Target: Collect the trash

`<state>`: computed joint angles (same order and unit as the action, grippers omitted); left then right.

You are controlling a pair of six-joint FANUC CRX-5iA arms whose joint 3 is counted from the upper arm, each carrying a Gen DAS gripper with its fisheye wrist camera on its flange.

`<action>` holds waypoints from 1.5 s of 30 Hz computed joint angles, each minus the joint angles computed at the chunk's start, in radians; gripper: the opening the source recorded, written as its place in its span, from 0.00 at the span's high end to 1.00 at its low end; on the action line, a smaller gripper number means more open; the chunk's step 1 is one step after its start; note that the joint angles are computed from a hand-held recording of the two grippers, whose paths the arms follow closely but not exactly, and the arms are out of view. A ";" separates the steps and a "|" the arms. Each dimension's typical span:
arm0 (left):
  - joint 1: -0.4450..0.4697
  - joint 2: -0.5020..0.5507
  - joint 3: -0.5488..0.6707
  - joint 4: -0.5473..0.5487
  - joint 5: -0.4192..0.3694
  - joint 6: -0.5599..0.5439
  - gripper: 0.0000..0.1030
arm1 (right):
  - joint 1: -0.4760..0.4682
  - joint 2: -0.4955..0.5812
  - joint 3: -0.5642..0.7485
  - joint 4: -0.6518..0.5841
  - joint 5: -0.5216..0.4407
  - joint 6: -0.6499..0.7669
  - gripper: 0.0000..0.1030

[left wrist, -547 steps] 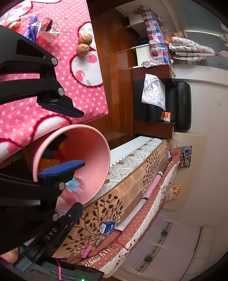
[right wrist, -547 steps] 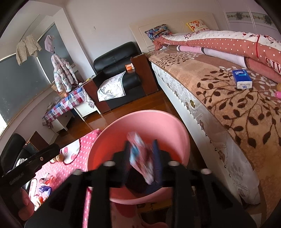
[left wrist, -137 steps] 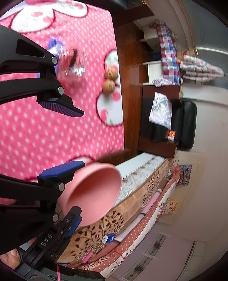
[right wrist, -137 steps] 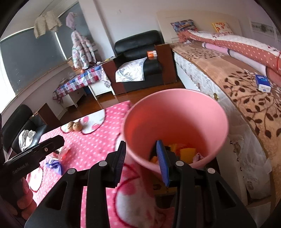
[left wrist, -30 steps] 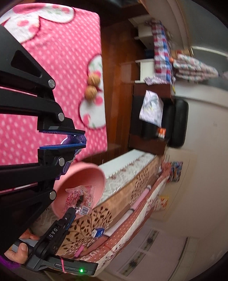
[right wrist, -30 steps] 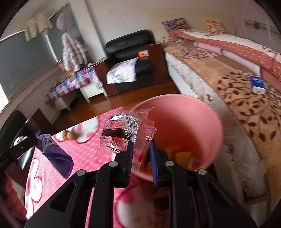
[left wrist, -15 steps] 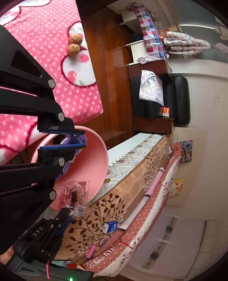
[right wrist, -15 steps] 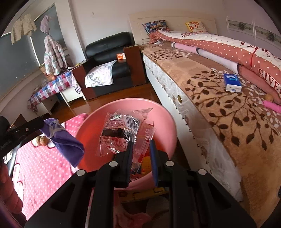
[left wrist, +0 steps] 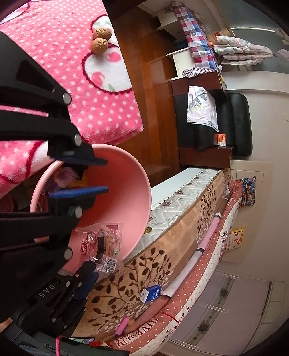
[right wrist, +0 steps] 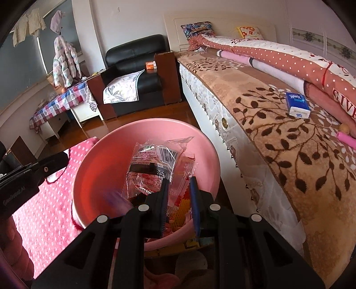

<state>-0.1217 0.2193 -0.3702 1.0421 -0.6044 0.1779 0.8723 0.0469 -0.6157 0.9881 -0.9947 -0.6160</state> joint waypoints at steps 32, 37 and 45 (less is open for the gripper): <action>0.031 -0.045 -0.053 0.042 -0.002 -0.007 0.46 | -0.015 0.005 -0.007 0.026 0.049 -0.019 0.63; 0.038 -0.063 -0.070 0.069 -0.001 -0.026 0.46 | 0.001 -0.005 -0.016 0.048 0.058 -0.047 0.57; 0.053 -0.104 -0.107 0.122 -0.007 -0.070 0.46 | 0.043 -0.016 -0.025 0.111 0.040 -0.092 0.56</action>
